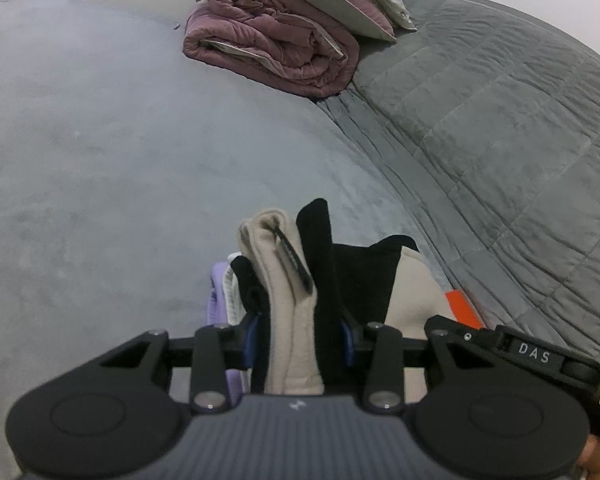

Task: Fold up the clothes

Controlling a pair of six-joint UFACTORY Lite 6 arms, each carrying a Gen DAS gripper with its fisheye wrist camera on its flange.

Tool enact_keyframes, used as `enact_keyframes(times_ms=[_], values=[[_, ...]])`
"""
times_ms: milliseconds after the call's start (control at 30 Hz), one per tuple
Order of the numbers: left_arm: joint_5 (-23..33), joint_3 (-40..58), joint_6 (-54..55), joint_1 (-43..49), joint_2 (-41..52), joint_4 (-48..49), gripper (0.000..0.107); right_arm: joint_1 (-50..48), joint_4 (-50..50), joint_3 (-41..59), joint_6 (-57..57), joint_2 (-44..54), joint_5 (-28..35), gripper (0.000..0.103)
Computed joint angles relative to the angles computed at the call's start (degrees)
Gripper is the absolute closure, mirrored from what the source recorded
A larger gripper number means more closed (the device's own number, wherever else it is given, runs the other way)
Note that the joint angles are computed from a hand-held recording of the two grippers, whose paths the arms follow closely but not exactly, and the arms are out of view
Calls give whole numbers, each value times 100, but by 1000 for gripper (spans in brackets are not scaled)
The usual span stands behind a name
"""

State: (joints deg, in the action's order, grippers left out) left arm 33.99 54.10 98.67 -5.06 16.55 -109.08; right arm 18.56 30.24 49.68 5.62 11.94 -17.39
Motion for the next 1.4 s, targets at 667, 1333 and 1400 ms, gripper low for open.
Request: enact_keyframes(times_ms=[667, 1333, 1400], values=[[-91, 390, -549, -3, 253, 375, 60, 416, 3103, 474, -3192, 247, -76, 48], [-1093, 300, -20, -214, -576, 105, 59, 895, 5499, 971, -5811, 475, -829, 34], [-983, 238, 67, -118, -736, 138, 60, 901, 5355, 876, -5592, 363, -892, 34]])
